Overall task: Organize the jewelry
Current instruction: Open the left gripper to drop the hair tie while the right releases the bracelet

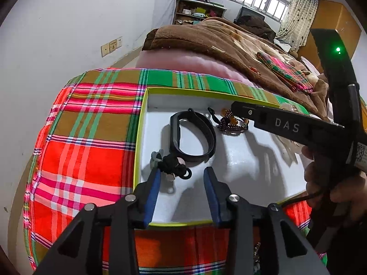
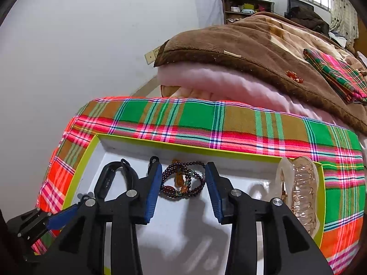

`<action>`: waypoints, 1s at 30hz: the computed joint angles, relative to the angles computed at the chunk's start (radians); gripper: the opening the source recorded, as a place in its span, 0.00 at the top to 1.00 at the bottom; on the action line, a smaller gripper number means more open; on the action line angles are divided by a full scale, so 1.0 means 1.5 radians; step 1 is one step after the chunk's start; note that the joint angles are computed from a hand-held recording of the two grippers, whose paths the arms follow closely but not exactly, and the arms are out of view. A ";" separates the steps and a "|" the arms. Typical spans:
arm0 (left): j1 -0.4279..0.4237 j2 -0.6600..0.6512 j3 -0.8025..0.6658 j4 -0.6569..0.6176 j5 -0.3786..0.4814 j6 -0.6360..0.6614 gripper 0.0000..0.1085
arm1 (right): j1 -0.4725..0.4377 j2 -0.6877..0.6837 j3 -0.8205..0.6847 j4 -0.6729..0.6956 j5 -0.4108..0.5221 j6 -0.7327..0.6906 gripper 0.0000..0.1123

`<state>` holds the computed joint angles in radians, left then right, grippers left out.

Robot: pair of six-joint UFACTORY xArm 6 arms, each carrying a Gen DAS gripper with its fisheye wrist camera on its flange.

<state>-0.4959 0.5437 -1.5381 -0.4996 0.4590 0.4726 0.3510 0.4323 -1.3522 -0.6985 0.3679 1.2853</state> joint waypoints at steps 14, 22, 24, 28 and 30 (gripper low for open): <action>-0.006 -0.058 0.064 -0.038 -0.029 0.026 0.49 | 0.018 -0.088 0.079 -0.111 0.001 0.118 0.64; -0.011 -0.126 0.141 -0.077 -0.061 0.064 0.47 | 0.051 -0.170 0.148 -0.206 0.029 0.222 0.64; -0.013 -0.146 0.163 -0.091 -0.071 0.081 0.45 | 0.059 -0.191 0.169 -0.231 0.032 0.248 0.64; -0.013 -0.182 0.203 -0.141 -0.076 0.124 0.44 | 0.085 -0.237 0.213 -0.287 0.057 0.307 0.63; -0.012 -0.196 0.222 -0.150 -0.077 0.131 0.44 | 0.095 -0.257 0.234 -0.304 0.060 0.328 0.62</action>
<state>-0.5143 0.2499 -1.2054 -0.7242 0.3438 0.6684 0.4937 0.0461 -1.0005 -1.1548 0.4579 1.7768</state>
